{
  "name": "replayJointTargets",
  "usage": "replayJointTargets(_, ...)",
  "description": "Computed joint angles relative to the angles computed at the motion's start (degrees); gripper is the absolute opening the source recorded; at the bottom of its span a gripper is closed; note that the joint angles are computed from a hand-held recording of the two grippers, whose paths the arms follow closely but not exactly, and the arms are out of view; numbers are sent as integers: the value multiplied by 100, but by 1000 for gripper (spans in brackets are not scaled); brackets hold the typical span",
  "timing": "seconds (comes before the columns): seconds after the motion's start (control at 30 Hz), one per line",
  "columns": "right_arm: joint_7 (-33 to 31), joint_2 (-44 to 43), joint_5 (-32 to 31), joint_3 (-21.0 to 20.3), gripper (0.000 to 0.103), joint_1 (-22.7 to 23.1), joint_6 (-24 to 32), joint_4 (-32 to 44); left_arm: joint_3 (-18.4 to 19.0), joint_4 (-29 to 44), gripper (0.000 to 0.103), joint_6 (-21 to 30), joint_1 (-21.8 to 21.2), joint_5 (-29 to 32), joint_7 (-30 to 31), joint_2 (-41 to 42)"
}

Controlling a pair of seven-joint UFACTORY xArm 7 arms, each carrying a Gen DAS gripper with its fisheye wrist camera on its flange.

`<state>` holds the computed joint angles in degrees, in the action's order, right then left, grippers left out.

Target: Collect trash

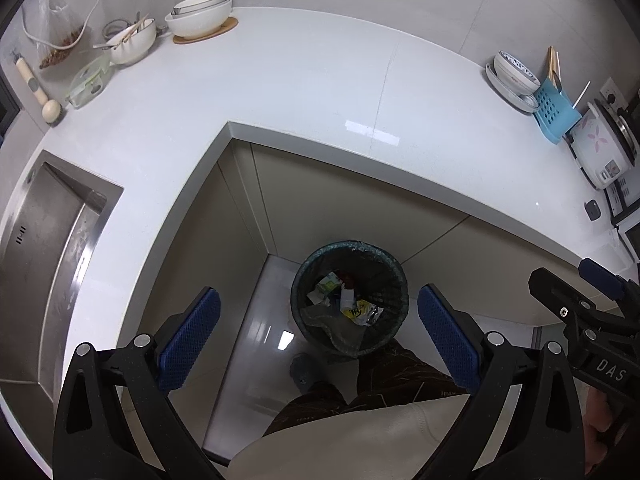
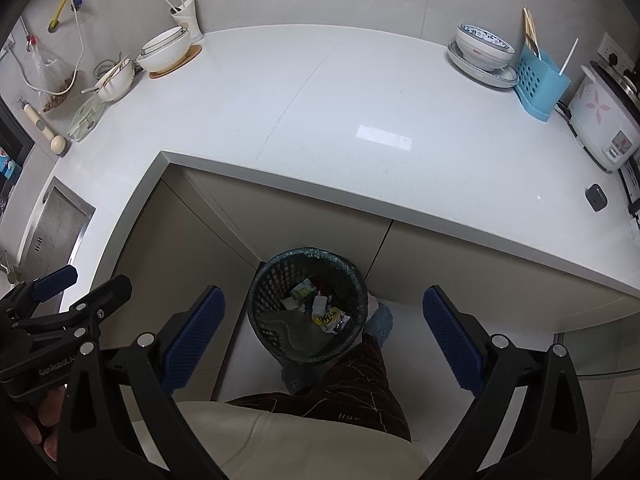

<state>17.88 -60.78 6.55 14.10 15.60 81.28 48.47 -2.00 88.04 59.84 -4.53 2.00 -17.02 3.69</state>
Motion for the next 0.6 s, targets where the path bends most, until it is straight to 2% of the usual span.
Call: replayJointTargets(0.6, 3, -86, 56, -95, 95, -22, 9, -77, -1, -14, 97, 56, -7, -11, -26, -29)
